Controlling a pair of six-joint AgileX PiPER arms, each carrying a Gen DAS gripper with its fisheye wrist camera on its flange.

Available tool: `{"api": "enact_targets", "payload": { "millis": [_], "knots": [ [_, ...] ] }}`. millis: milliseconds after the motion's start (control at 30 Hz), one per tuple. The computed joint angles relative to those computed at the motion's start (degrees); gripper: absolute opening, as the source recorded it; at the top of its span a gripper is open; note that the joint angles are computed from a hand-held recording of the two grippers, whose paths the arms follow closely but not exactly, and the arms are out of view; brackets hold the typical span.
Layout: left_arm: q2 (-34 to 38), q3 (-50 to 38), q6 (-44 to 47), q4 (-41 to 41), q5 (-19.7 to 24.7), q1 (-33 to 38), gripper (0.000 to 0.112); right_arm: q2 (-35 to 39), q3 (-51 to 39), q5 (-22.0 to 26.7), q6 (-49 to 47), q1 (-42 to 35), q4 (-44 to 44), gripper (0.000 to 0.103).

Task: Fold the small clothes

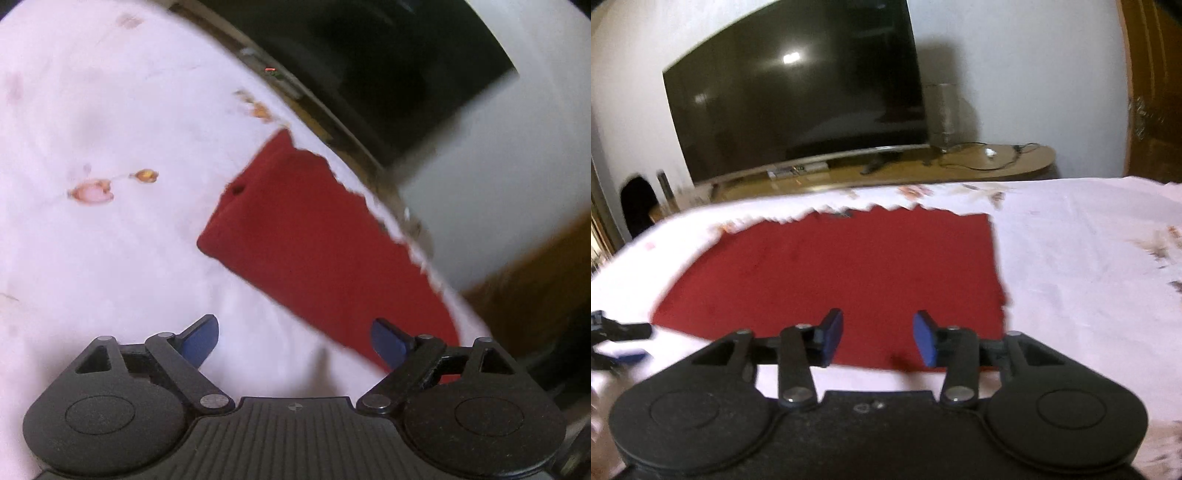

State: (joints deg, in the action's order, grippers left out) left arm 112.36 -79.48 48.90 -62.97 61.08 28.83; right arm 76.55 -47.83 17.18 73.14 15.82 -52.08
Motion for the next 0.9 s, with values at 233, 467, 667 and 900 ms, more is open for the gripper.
{"api": "enact_targets", "payload": {
  "millis": [233,467,667,900],
  "knots": [
    [3.9,-0.1,-0.7,-8.1,-3.7,-2.6,0.087,8.8,-8.1,-4.1,-1.7,0.1,4.1,0.036],
    [7.8,-4.2,-5.5,-11.4,-10.5,-5.3,0.052,16.7,-14.9,-6.6,-12.9,-2.9,14.7,0.035],
    [9.6,-7.6,-6.5,-9.6,-12.2,-6.6,0.041,24.4,-23.0,-6.5,-26.1,-3.2,24.0,0.018],
    [12.4,-11.3,-7.4,-7.6,-10.3,-5.5,0.014,31.6,-29.5,-3.5,-32.9,-2.2,26.9,0.013]
  ]
}}
